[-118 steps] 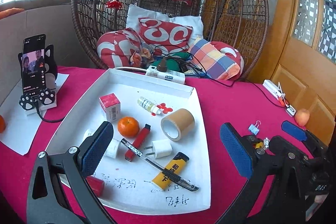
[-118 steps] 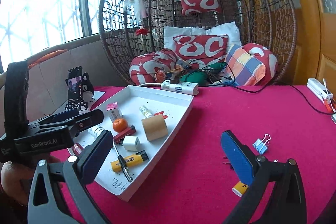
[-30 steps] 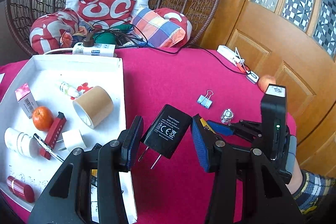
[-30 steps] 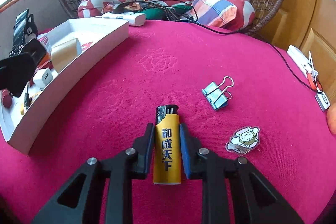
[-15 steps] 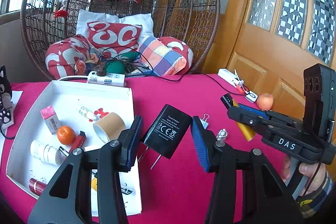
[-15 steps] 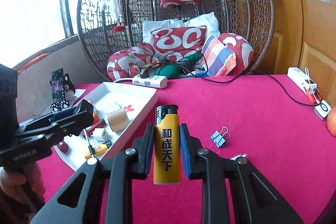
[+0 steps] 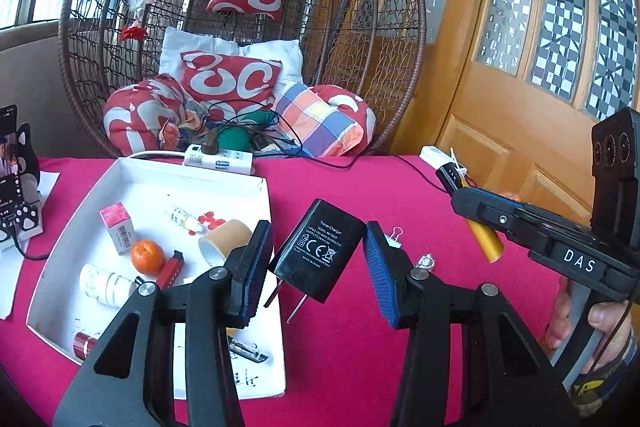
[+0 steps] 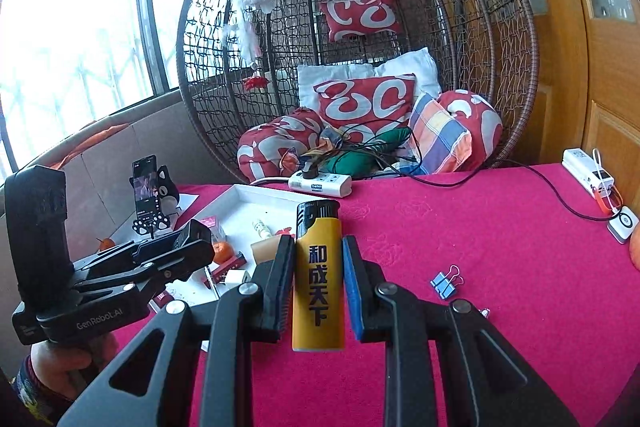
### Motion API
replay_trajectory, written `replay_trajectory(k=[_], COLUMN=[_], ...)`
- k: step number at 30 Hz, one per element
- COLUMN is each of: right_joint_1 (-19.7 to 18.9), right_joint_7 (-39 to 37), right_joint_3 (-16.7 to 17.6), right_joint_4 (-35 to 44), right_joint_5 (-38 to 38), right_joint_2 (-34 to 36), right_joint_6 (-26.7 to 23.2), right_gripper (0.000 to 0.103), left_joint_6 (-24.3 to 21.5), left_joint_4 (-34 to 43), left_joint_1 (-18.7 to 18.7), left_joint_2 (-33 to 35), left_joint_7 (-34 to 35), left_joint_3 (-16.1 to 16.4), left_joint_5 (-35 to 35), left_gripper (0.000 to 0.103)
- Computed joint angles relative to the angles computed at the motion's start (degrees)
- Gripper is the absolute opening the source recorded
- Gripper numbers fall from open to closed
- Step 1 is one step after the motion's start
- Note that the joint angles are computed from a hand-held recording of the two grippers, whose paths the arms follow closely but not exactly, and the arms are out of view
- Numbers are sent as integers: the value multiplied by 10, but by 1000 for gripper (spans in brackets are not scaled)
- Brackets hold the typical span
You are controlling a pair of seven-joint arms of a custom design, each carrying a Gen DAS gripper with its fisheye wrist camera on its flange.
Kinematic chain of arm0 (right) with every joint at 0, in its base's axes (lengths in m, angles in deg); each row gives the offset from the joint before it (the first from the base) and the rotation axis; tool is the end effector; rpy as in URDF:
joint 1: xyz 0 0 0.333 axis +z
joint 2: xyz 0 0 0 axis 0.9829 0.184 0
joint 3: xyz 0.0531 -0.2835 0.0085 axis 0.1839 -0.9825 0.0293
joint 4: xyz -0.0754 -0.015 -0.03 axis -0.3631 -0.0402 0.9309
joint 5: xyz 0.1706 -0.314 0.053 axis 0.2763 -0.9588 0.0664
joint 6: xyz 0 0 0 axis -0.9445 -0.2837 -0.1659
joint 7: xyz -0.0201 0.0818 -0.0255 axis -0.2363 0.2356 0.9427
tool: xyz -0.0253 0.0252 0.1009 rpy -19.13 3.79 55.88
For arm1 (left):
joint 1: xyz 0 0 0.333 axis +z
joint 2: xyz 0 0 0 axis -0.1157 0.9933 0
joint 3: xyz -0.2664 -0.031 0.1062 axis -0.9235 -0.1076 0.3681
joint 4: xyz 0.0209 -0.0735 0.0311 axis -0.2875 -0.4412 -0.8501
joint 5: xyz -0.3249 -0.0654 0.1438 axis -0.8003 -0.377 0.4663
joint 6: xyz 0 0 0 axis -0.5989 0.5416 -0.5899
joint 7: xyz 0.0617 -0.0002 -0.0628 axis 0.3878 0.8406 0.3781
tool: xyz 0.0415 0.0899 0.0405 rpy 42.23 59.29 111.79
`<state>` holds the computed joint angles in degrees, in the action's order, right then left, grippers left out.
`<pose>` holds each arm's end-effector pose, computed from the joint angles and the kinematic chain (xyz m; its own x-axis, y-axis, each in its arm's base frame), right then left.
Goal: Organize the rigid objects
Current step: 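Carry the charger and yellow lighter into the white tray and open both tools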
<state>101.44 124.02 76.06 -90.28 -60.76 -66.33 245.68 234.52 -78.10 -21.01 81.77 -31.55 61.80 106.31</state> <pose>0.6098 0.3007 0.5759 0.5078 -0.8537 -0.1160 -0.4398 -0.1411 -0.8869 0.5889 -0.2435 0.5667 -0.0863 -0.9619 0.2594 -0.4698 -0.1903 -0.8620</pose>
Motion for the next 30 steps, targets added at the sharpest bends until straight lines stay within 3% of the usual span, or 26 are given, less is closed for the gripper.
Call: replay_trajectory(k=[30], right_joint_1=[24], right_joint_7=[-28], right_joint_3=[9], right_joint_4=[121], right_joint_5=[0], right_joint_2=[68], right_joint_6=[-76], right_gripper=[23], left_joint_6=[27], left_joint_4=[-63], left_joint_1=[35], left_joint_2=[-42], left_joint_7=[-107], left_joint_3=[8], left_joint_5=[68], left_gripper=[46])
